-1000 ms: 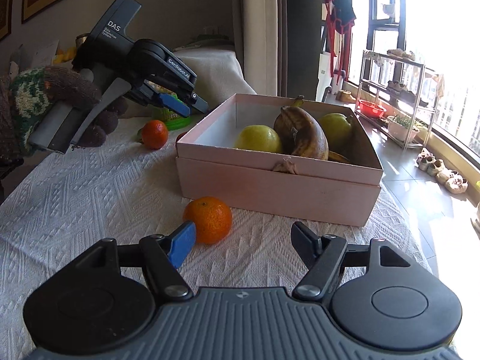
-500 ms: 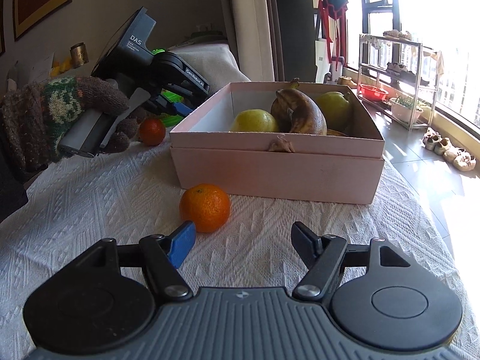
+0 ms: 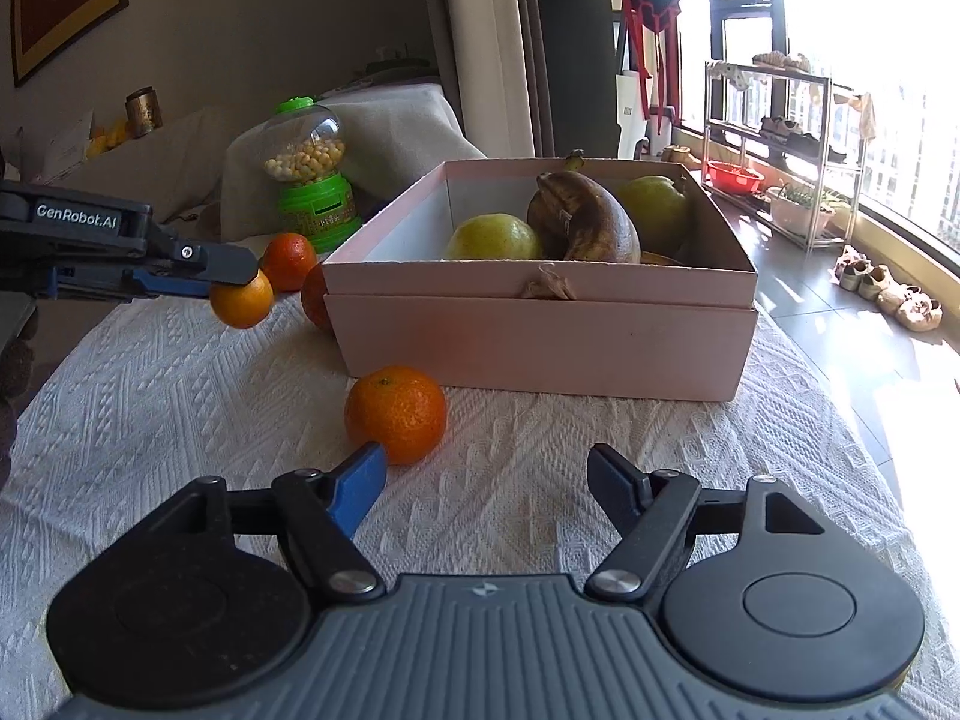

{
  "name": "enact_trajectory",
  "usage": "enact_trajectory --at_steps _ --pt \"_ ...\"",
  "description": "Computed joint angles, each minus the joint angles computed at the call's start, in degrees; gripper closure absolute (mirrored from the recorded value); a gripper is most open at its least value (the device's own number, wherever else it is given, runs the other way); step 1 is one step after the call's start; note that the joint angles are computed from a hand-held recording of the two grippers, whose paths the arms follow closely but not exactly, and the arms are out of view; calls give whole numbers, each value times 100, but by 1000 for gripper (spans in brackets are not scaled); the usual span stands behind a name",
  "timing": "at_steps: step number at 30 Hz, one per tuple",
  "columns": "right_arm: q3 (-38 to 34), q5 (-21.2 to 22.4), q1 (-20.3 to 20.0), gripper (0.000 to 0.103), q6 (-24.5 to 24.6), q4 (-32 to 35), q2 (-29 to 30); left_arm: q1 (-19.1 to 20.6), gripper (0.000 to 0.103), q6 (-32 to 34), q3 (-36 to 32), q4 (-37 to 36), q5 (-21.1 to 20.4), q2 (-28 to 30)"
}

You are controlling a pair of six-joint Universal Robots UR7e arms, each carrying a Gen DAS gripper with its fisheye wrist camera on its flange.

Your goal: Organize fruits

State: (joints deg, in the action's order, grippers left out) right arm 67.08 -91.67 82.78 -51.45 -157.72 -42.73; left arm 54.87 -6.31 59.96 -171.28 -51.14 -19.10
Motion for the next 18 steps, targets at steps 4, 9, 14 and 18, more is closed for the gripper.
enact_trajectory --at_steps 4,9,14,18 --pt "23 -93 33 27 -92 -73 17 -43 67 -134 620 -340 239 -182" --pt "38 -261 79 27 -167 -177 49 -122 55 208 838 -558 747 -206" --pt "98 -68 128 27 -200 -112 -22 -150 51 335 916 -731 962 -236" --pt "123 153 310 27 -758 -117 -13 -180 55 223 1045 -868 1091 -309"
